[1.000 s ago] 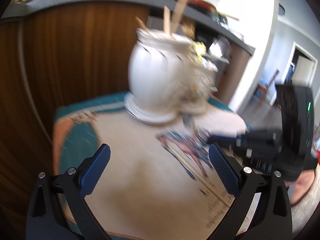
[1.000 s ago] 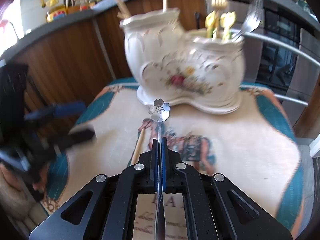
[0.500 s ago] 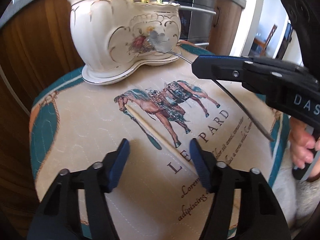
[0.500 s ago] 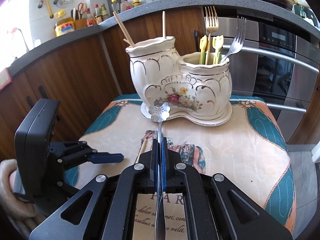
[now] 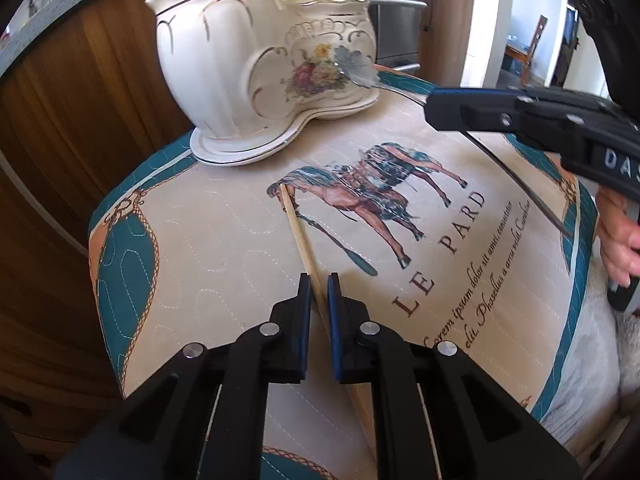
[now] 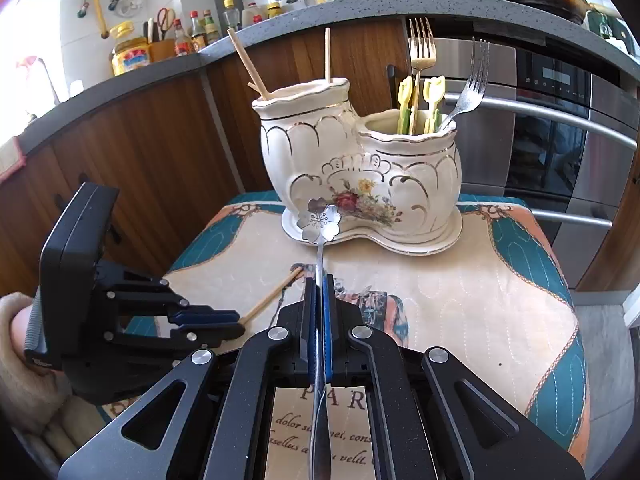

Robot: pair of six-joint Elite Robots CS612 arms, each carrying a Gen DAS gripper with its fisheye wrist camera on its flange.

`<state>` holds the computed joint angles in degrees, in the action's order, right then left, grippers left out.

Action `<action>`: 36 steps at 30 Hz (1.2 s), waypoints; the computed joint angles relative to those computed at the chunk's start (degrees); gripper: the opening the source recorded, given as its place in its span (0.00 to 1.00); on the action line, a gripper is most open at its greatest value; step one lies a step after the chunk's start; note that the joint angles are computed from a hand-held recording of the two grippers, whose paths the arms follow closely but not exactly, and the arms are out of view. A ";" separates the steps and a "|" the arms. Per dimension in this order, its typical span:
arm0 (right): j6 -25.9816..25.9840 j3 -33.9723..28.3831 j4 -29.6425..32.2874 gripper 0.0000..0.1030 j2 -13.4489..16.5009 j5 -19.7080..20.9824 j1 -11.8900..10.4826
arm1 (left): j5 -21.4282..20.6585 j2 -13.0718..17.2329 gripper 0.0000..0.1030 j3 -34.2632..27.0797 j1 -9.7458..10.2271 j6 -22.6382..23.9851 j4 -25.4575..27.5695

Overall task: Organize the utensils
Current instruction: 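Lower the left tool onto a wooden chopstick on the cloth and close, then carry the spoon to the smaller cup with right tool while left tool carries chopstick to larger cup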

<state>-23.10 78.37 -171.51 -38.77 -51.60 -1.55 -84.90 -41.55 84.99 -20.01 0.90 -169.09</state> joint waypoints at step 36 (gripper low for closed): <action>14.12 -0.62 -17.22 0.04 1.92 5.95 -1.71 | -8.22 -2.18 0.05 6.14 1.15 4.91 -18.49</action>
